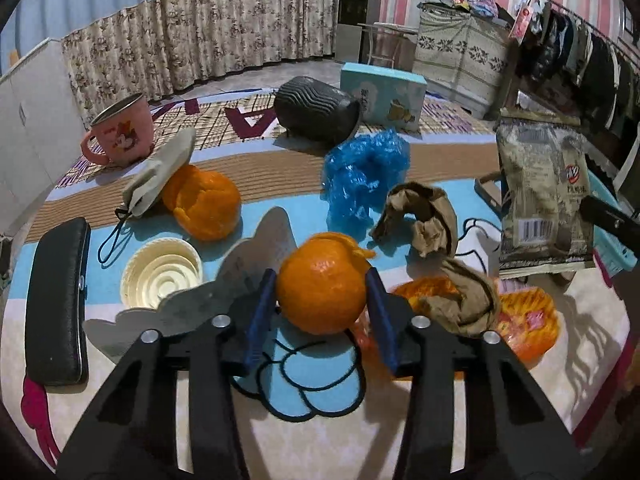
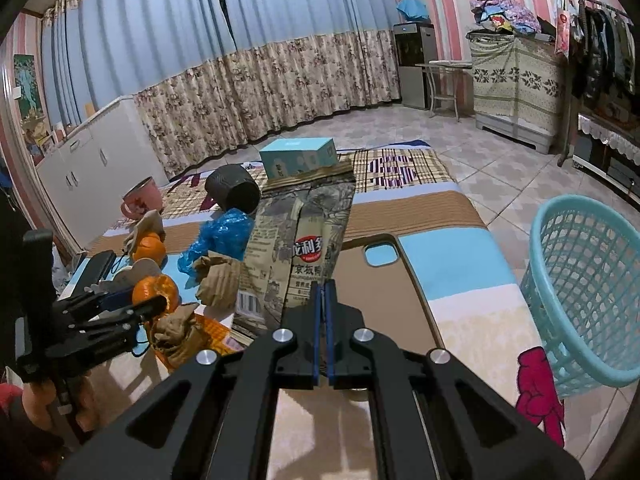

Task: Collect trash
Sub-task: 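Carry the snack bag and orange to the blue basket and release both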

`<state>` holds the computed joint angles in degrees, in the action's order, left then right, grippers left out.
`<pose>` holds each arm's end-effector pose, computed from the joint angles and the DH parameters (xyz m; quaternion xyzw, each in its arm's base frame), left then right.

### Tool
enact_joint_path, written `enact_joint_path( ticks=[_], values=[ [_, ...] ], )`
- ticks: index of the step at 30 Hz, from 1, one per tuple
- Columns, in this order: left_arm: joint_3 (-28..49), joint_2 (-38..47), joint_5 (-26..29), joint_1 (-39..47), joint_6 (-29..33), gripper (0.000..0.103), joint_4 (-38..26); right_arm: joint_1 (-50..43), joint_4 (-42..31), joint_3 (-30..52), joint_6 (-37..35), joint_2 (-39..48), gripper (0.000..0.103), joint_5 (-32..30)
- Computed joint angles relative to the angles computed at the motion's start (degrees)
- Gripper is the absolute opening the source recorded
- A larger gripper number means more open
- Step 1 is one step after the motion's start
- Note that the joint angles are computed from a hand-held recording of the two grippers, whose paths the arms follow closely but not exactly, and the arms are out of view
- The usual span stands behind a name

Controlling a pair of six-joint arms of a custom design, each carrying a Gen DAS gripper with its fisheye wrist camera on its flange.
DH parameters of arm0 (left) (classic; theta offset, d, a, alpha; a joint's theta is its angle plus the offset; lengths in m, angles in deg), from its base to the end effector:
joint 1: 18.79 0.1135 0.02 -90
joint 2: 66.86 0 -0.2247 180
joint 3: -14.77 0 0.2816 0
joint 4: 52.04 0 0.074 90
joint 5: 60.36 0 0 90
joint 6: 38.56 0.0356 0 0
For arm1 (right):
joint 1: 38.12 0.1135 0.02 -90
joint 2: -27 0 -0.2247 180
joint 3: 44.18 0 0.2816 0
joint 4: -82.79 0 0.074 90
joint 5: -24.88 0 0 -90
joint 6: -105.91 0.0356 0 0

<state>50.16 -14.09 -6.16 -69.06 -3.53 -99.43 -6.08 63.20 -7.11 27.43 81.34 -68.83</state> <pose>0.1417 -0.1379 0.1152 -0.1051 0.9251 0.0169 0.3645 0.2069 0.1322 0.1468 -0.1735 0.8770 0.1928 0.4044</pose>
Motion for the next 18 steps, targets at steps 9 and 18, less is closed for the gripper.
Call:
enact_joint_path(
  ticks=[9, 18],
  values=[
    [3.23, -6.1, -4.05, -3.04, -2.22, 0.038, -7.79, -3.87, -3.32, 0.41, -1.74, -5.17, 0.002, -2.56],
    [17.44, 4.55, -9.1, -6.03, -0.3, 0.038, -8.83, -20.45, -8.86, 3.14, -7.34, -9.17, 0.002, -11.47]
  ],
)
